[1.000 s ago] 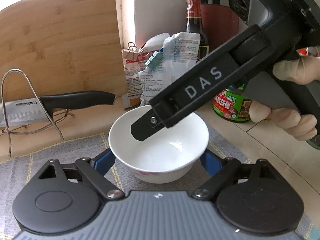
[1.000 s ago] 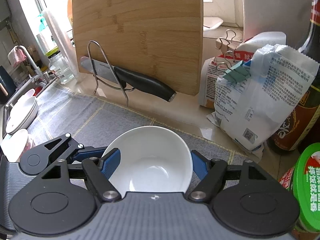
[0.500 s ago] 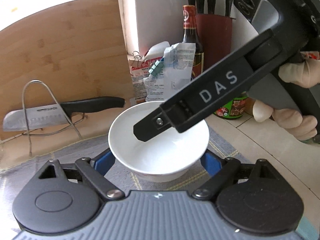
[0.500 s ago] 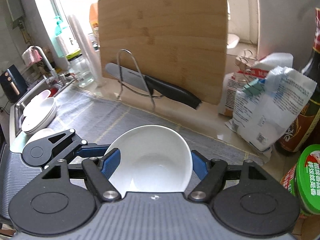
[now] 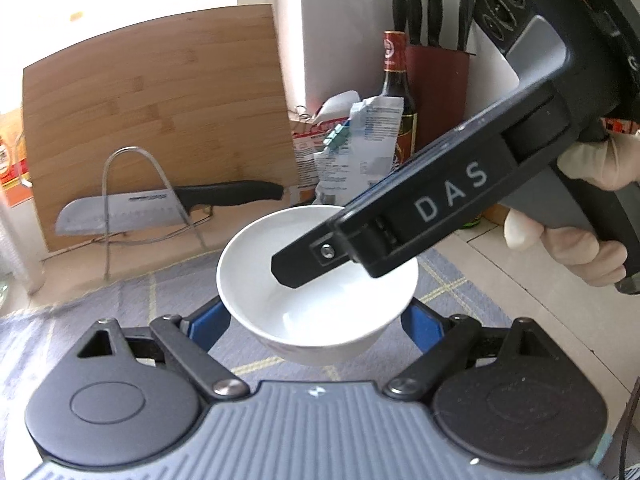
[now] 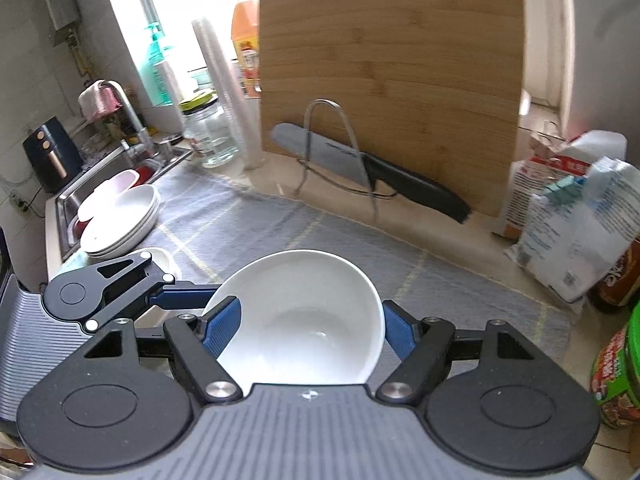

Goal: Organize plates and bowls
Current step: 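Lift and carry the white bowl with the right gripper toward the stacked bowls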

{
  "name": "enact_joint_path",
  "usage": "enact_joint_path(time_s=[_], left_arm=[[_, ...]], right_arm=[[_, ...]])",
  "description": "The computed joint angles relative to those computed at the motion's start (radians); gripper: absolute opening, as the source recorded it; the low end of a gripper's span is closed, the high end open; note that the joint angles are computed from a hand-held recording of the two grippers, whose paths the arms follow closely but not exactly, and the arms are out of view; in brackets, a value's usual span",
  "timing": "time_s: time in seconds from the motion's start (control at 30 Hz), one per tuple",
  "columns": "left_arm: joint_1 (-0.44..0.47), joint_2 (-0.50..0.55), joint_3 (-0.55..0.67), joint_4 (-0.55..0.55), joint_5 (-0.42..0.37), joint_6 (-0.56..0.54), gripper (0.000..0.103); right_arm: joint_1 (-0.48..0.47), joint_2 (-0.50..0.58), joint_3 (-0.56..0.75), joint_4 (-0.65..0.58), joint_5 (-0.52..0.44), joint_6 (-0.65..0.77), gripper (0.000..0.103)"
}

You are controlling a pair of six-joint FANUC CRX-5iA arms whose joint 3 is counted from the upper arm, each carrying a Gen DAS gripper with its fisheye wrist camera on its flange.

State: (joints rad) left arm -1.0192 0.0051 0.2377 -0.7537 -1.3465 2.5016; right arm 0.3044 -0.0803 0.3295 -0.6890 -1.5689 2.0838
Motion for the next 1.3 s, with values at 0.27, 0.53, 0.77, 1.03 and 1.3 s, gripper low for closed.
enact_joint_path(time_s=[0.27,0.53,0.77,1.03,1.3], left_arm=[[-0.051,-0.05,-0.016,-0.019,-0.093,0.058,0.091],[-0.113,-0.099,-0.03,-0.06,-0.191,0.1,0.091],[-0.148,-0.131,-0.046,-0.081,-0.261,0.139,0.091],[-0.174,-0.171,-0.066,-0.107,-0.329,0.175,0.091],[-0.176,-0.216,-0.096,-0.106,-0.378,0.201,0.091]], right_arm=[[0.065,-0.044,-0.022,-0.006,-0.006,-0.024,0.081],[0.15,-0.077,-0.041,0.006,0.006,-0.061,0.081],[0.228,-0.087,-0.047,0.016,0.03,-0.086,0.081],[0.321,-0.081,-0.047,0.039,0.064,-0.115,0.081],[0.414,-0.067,-0.049,0.075,0.095,-0.134,0.081]])
